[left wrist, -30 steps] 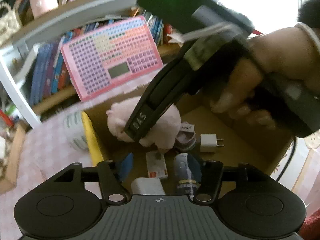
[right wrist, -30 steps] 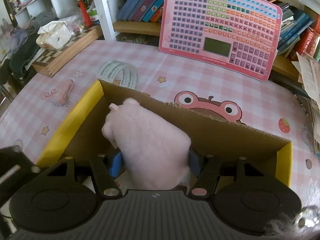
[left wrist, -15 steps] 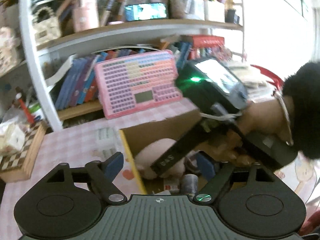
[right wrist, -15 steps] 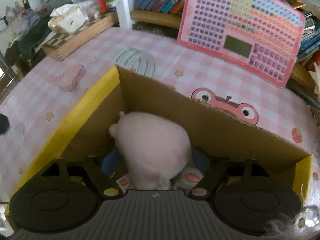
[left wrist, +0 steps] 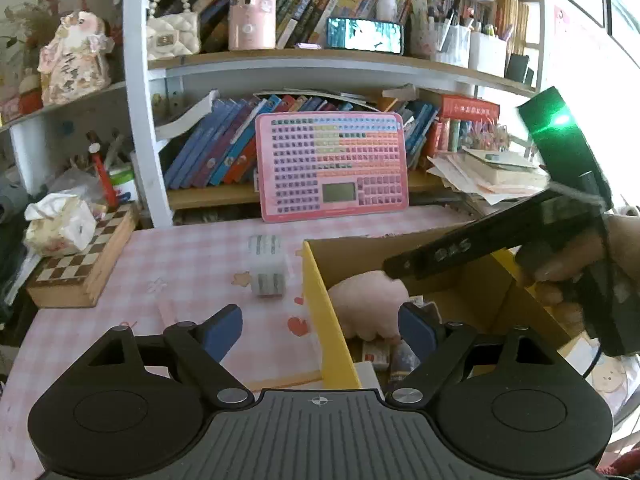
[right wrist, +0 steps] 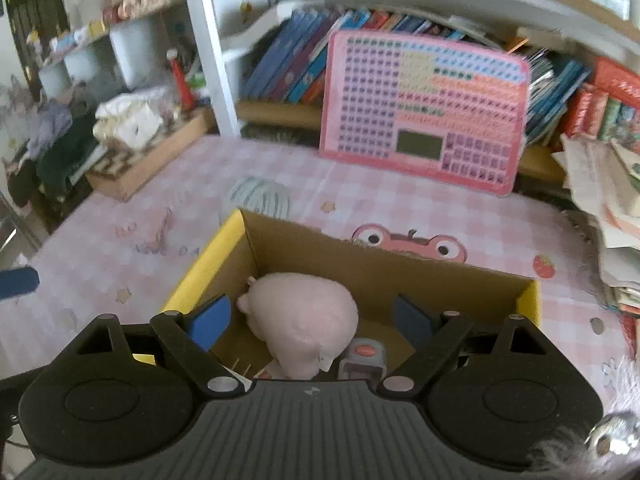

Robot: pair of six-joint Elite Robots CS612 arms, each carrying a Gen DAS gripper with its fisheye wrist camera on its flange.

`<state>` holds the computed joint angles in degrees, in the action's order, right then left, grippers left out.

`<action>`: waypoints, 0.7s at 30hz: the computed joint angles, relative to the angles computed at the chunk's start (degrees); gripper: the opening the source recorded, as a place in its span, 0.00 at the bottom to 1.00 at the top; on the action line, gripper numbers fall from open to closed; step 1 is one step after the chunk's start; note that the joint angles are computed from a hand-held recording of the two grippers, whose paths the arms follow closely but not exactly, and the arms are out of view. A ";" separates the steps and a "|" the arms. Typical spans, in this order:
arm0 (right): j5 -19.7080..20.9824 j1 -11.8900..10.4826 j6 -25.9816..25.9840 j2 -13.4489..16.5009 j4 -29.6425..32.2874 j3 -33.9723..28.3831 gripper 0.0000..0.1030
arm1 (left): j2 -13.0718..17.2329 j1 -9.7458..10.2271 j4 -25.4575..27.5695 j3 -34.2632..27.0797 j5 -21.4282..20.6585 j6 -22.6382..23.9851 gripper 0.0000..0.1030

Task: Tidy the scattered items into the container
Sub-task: 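Lower both tools into the yellow box and open them to drop adapter and pig, then lift both open tools up out of the yellow box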

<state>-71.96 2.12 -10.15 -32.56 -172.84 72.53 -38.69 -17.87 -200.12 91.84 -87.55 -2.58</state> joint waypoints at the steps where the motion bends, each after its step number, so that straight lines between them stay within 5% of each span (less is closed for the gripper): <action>1: -0.30 -0.07 0.57 -0.49 -1.54 0.98 0.85 | -0.18 0.03 -0.46 0.41 -0.03 -0.19 0.85; 12: -7.18 -0.24 6.52 -5.55 -13.38 11.28 0.85 | -1.36 1.04 -5.74 4.13 -4.19 -0.01 0.86; 21: -17.46 1.42 13.50 -8.98 -23.63 20.06 0.85 | -2.69 3.14 -8.53 7.53 -8.85 1.07 0.90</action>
<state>-89.42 3.53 3.36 -41.54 -196.48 92.59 -41.38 -14.73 -208.65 99.38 -96.40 -1.51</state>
